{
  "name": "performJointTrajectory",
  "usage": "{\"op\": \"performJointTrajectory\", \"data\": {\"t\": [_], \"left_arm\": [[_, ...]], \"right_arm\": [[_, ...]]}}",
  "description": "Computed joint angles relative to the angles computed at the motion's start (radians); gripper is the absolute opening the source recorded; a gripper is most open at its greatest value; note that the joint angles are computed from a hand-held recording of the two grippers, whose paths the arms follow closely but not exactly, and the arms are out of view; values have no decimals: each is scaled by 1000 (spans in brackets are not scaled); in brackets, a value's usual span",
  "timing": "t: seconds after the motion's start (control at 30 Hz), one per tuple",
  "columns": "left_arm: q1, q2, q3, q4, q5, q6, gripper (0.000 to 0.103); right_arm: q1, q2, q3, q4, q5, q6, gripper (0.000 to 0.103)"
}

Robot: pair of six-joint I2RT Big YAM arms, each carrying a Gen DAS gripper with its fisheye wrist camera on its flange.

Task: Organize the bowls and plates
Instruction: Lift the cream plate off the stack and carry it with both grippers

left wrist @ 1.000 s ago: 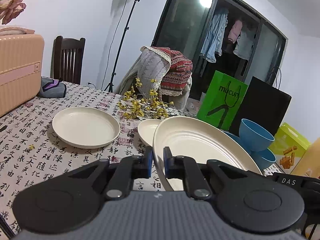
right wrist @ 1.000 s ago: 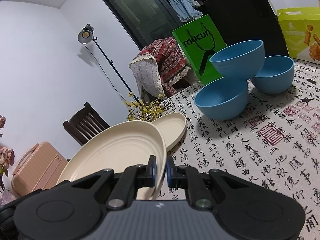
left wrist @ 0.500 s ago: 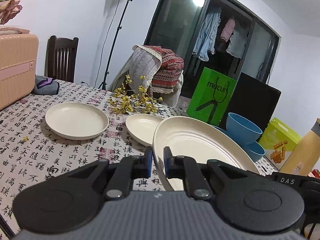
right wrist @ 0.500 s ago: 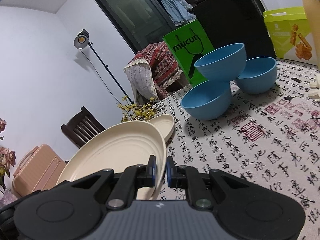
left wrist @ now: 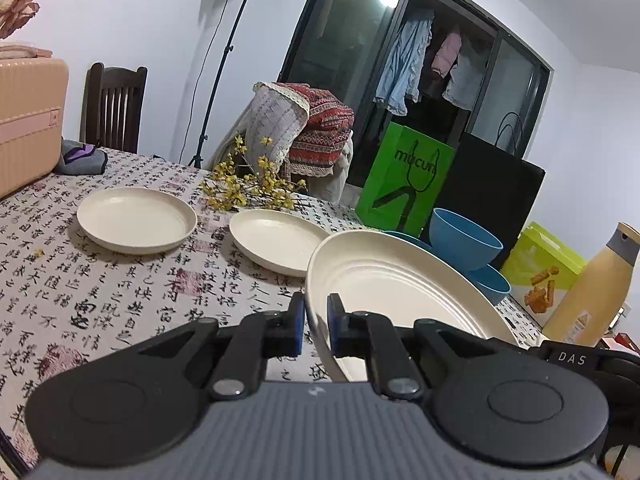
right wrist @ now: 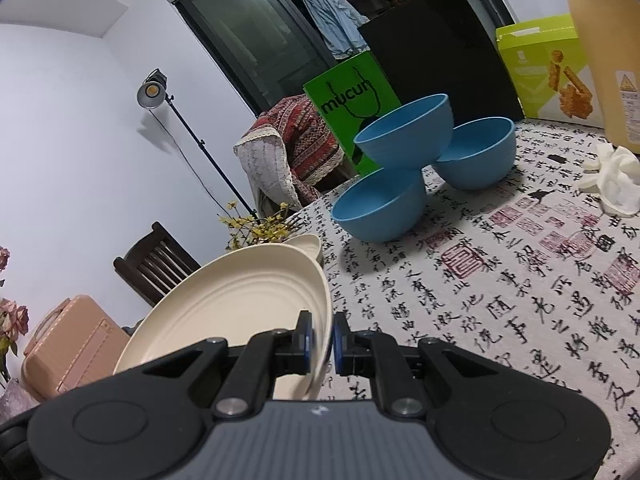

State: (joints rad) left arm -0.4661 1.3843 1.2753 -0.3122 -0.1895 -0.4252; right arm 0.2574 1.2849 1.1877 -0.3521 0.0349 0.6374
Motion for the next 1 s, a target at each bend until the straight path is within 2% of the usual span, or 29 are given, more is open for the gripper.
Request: {"op": "performJointTrajectory", "data": {"t": [0.37, 0.63, 1.0], "left_arm": [[-29, 10, -5, 4, 2, -5, 12], [-43, 37, 0, 10, 30, -6, 12], [-52, 88, 9, 12, 38, 5, 12]], "right_arm": [[-29, -31, -46, 8, -2, 2, 11], [-52, -48, -81, 16, 2, -5, 10], [-80, -35, -110, 32, -9, 6, 10]]}}
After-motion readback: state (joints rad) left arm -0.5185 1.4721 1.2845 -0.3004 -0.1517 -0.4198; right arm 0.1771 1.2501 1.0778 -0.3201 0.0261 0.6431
